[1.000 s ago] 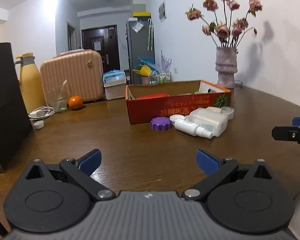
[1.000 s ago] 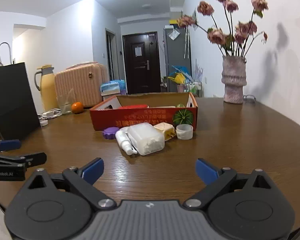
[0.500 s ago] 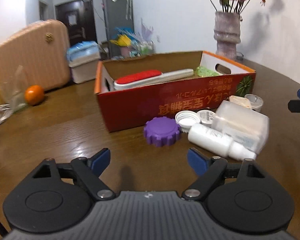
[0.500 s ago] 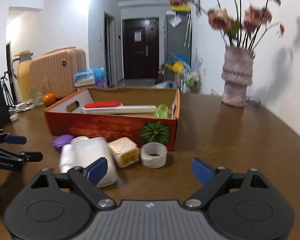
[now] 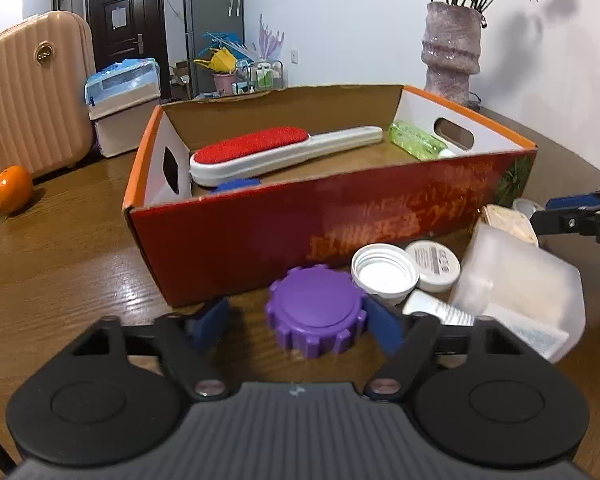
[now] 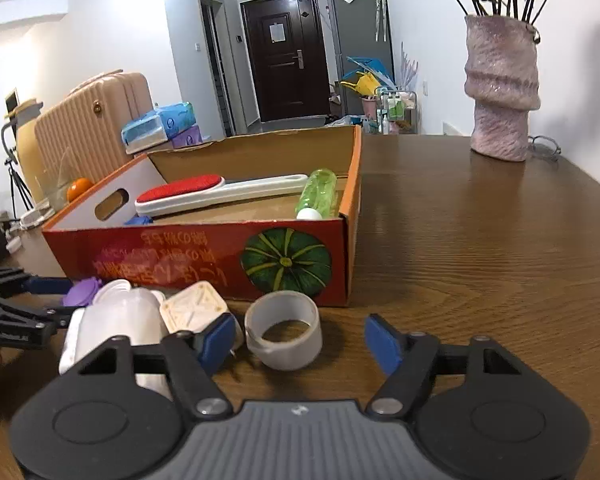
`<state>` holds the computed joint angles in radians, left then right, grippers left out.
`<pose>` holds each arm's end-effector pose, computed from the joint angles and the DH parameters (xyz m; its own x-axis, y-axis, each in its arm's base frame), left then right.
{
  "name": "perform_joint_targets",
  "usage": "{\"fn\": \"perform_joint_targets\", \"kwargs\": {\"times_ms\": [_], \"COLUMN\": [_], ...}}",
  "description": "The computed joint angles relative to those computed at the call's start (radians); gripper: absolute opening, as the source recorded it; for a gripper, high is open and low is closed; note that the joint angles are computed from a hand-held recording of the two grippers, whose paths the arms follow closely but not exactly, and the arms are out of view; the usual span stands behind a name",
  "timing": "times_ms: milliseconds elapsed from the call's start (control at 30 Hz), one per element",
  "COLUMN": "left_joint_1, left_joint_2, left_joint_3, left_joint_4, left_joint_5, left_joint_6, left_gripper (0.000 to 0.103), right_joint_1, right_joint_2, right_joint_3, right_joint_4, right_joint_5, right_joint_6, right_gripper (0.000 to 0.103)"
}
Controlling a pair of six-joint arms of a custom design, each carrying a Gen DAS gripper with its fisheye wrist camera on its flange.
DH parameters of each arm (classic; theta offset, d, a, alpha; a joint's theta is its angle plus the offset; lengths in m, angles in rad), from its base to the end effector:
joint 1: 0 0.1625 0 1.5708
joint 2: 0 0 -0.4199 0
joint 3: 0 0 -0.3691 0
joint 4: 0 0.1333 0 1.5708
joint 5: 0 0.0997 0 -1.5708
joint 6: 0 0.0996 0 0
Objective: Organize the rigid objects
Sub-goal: 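Grasp the purple cap with the left gripper while the right gripper grasps the white tape roll, then carry the purple cap and tape roll into the box and open both grippers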
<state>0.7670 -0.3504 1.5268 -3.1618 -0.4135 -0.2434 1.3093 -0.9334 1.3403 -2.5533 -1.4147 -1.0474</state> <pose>-0.3076 -0.6083 -0.0306 -0.6872 -0.1207 -0.7163 0.5084 0.6245 -0.5929 -0.0440 -0.7398 0.3256 -0.6757 -0.6151 0.4063 -0.7371 0.5554 -0.3850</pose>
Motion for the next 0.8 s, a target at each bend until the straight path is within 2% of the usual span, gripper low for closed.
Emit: {"fn": "perform_joint_targets", "kwargs": {"times_ms": [100, 233, 367, 500, 567, 633, 800], "left_joint_1": [-0.001, -0.005, -0.022, -0.069, -0.102, -0.138, -0.261], "left_joint_2": [0.014, 0.013, 0.005, -0.006, -0.026, -0.056, -0.116], "left_joint_3": [-0.010, -0.006, 0.009, 0.064, 0.113, 0.169, 0.287], "left_joint_4": [-0.049, -0.040, -0.010, -0.052, -0.040, 0.026, 0.219], "left_joint_5": [-0.001, 0.005, 0.034, 0.076, 0.093, 0.109, 0.188], "left_joint_6": [0.051, 0.042, 0.010, -0.033, -0.102, -0.212, -0.508], "left_gripper": [0.054, 0.053, 0.053, 0.053, 0.053, 0.053, 0.053], "right_joint_1": [0.006, 0.009, 0.012, -0.004, -0.013, -0.026, -0.074], "right_joint_2": [0.018, 0.034, 0.034, -0.007, -0.046, -0.100, -0.267], "right_joint_3": [-0.020, -0.032, -0.015, 0.014, 0.058, 0.111, 0.271], "right_joint_4": [0.006, 0.007, -0.022, -0.021, -0.057, -0.073, -0.089], "right_joint_5": [-0.007, -0.012, -0.013, 0.050, 0.074, 0.110, 0.220], "right_joint_6": [0.013, 0.048, 0.070, 0.136, 0.147, 0.140, 0.065], "right_gripper": [0.053, 0.044, 0.044, 0.043, 0.043, 0.043, 0.043]}}
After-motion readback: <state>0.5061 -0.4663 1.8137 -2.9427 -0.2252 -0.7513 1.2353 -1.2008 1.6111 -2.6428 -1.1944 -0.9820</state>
